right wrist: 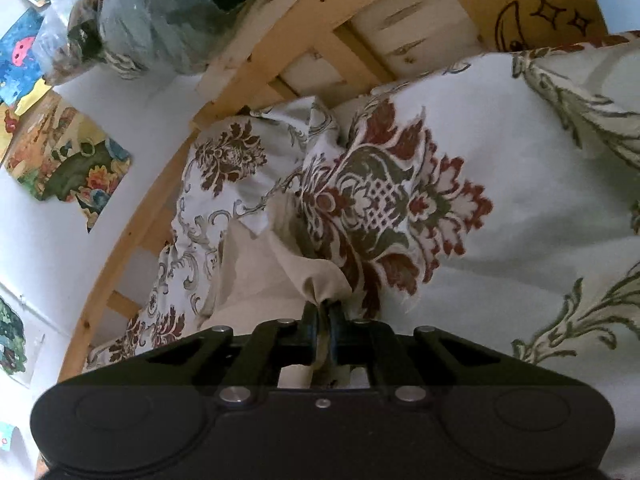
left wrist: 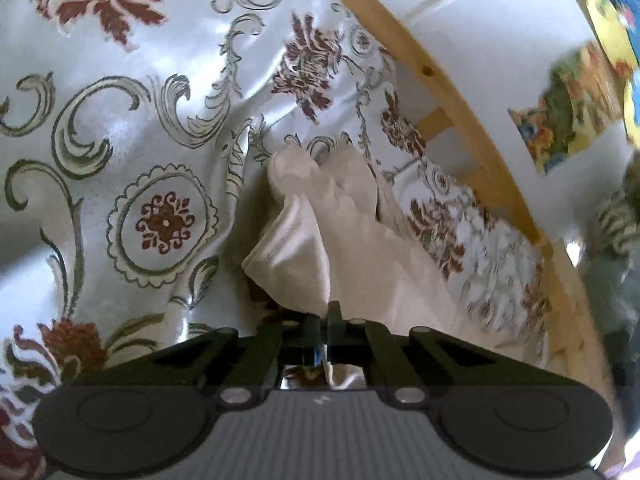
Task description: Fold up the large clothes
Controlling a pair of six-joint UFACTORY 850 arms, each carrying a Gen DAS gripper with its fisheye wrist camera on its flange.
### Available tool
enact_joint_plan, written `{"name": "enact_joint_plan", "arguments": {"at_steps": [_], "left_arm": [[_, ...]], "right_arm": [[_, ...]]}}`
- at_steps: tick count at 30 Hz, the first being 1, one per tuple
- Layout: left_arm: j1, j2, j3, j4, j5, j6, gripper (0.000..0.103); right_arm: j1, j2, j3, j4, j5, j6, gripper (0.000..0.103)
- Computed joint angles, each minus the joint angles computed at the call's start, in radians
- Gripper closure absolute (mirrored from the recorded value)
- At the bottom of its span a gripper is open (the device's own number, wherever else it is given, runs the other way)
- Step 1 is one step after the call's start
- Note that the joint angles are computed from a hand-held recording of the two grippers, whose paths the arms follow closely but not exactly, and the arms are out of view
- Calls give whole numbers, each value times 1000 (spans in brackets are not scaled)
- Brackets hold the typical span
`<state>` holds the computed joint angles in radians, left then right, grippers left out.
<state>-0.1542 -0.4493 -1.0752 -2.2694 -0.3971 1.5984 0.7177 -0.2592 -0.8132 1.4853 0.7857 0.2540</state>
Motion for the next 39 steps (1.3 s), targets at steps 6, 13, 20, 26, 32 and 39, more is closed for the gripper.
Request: {"name": "enact_joint_plan", "arguments": {"at_steps": [6, 13, 20, 26, 32, 39], "left_arm": [[26, -42, -14, 73, -72, -109, 29], [-11, -81, -78, 36, 35, -66, 74], [-7, -35, -68, -208, 113, 212, 96], [-2, -63, -93, -178, 144, 171, 85], [8, -66, -73, -138, 97, 126, 35], [12, -63, -91, -51, 99, 89, 9]], "right_arm": [[-20, -34, -23, 29, -47, 4, 85], [-35, -83, -63, 49, -37, -9, 76], [0, -50, -47, 36, -48, 15, 89], [25, -110, -165, 322, 49, -373, 49], [16, -121, -164, 324, 54, -341, 22], [52, -271, -352, 198, 282, -786, 4]]}}
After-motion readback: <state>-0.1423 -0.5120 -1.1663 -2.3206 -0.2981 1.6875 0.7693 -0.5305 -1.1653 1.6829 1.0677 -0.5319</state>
